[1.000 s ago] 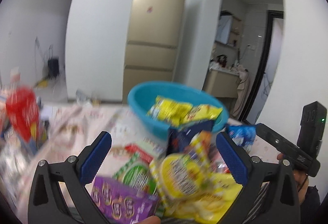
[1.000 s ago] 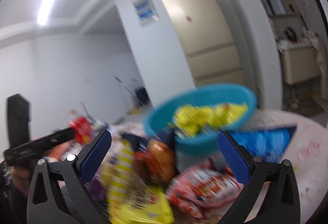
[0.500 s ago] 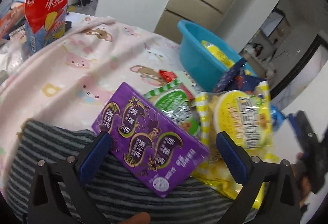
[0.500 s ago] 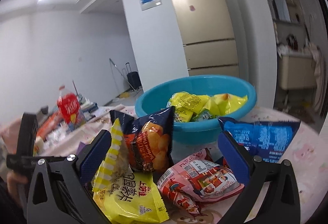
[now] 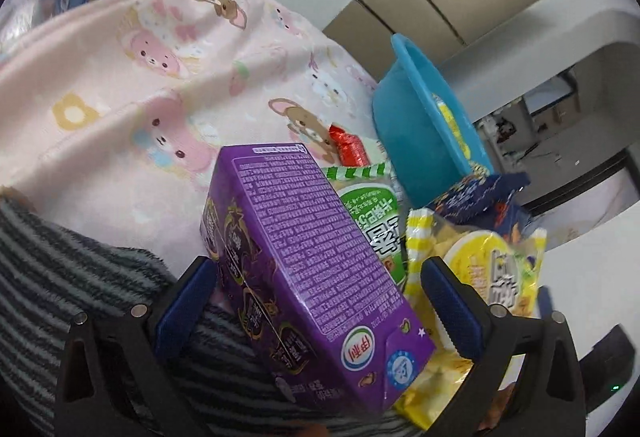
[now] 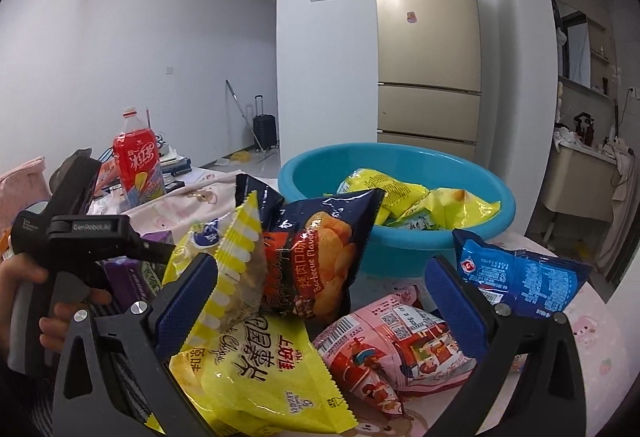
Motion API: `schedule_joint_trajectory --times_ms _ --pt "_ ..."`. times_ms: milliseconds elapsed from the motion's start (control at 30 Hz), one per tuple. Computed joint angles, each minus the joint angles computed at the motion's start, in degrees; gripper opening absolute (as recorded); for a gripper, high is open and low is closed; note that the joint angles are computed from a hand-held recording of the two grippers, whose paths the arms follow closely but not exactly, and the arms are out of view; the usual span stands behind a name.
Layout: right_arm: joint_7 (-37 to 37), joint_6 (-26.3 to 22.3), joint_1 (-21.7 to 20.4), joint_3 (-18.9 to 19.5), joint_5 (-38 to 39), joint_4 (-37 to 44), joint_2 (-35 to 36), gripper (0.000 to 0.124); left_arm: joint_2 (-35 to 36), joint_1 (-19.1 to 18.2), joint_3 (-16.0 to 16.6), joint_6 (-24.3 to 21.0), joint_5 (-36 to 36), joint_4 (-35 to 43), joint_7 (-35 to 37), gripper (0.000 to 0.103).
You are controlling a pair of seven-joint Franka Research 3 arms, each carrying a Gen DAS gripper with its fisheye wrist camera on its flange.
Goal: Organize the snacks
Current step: 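Grasp the purple drink carton with the left tool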
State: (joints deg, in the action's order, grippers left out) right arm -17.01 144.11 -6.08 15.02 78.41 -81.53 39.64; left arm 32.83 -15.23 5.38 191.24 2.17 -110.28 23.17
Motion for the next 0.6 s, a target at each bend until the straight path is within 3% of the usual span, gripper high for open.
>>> schedule_joint_trajectory --times_ms 33,167,300,433,500,600 --pt "0.36 0.08 0.08 -0.08 -0.13 0.27 0.16 0.103 0.06 0.23 -0.21 1.29 -0.1 -0.43 -0.13 0.1" --pt "0.97 1.15 0.27 -0.1 -0.28 0.6 0.41 0.103 0.11 -4.93 4.98 3.29 -2.41 -1.57 2.37 0.074" --pt "1.08 1.81 0.36 0.05 -0.78 0.57 0.47 0.103 0.92 -19.85 19.2 3.13 -11.42 -2.99 7.05 0.052" --pt "0.23 2.09 0.17 0.38 -0.41 0.16 0.21 0.103 3.37 -31.74 30.41 6.06 -18.59 -4.35 11.8 0.047" --pt "0.08 2.18 0.17 0.43 -0.2 0.07 0.13 0.103 4.32 -34.56 32.86 9.02 -21.33 -4.98 14.12 0.045" --pt "0.84 2.08 0.27 0.25 -0.4 0.33 0.25 0.103 8.39 -43.15 41.17 7.65 -28.67 -4.48 19.02 0.044"
